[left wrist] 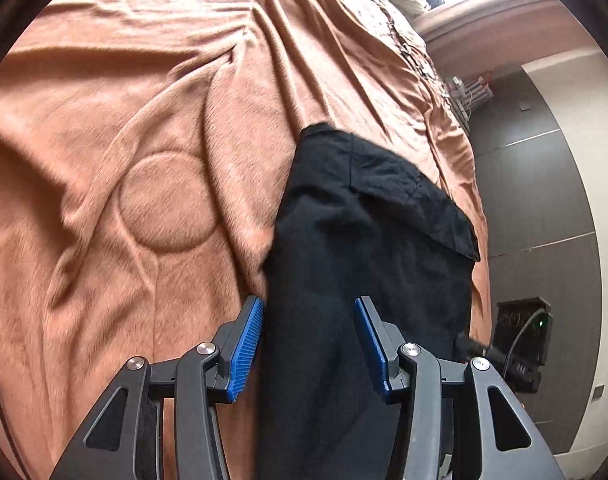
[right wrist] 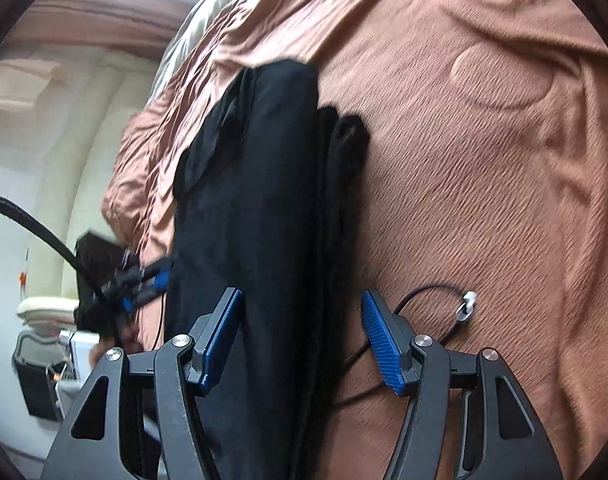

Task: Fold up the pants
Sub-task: 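Grasp the folded pants with both tools and lift them off the duvet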

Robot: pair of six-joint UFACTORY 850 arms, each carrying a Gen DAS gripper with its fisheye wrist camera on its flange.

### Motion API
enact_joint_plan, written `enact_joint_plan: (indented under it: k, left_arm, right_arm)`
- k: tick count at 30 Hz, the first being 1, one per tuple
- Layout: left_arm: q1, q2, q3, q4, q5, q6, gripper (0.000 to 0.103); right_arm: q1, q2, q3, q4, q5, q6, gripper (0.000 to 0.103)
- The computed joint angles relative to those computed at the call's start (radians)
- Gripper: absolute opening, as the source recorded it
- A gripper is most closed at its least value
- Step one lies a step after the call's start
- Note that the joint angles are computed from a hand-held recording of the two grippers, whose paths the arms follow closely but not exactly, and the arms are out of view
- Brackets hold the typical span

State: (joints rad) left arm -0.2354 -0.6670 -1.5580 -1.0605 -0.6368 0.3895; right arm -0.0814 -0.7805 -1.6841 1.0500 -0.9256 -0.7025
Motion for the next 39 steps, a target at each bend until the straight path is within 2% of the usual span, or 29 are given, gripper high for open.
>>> enact_joint_plan:
  k: [5,12,13,14,16,18,21,24,33,39]
  left_arm:
    - [0.006,-0.043,-0.051,0.013,-0.024,-0.016,0.05]
    - [0.01,-0.094,-0.111,-0.018,-0.072,0.043,0.05]
    - [0.011,-0.097,-0.113,-0.026,-0.075,0.051,0.05]
    - [0.011,-0.099,-0.116,-0.031,-0.076,0.057,0.049]
    - [0.012,-0.093,-0.112,-0.023,-0.072,0.054,0.04]
    - [0.013,-0.075,-0.094,-0.046,-0.069,0.081,0.025]
    - [0.009,-0.041,-0.065,-0.061,-0.056,0.111,0.016]
    - [0.001,-0.005,-0.042,-0.07,-0.048,0.135,0.012]
    - [-0.018,0.097,0.031,-0.119,-0.02,0.213,0.01]
    - [-0.057,0.155,0.051,-0.152,0.005,0.254,0.009]
  right_arm:
    - [0.002,-0.068,-0.078,0.037,-0.03,0.009,0.06]
    - [0.012,-0.135,-0.16,0.074,-0.041,0.012,0.06]
    - [0.016,-0.141,-0.166,0.077,-0.04,0.01,0.058]
    - [0.021,-0.155,-0.184,0.081,-0.046,0.008,0.051]
    - [0.033,-0.175,-0.209,0.082,-0.051,0.018,0.043]
    - [0.034,-0.165,-0.193,0.092,-0.038,-0.005,0.034]
    - [0.036,-0.125,-0.141,0.126,-0.011,-0.071,0.023]
    - [0.038,-0.084,-0.089,0.142,0.01,-0.124,0.02]
    - [0.045,0.048,0.065,0.227,0.088,-0.285,0.018]
    - [0.03,0.167,0.196,0.31,0.14,-0.416,0.017]
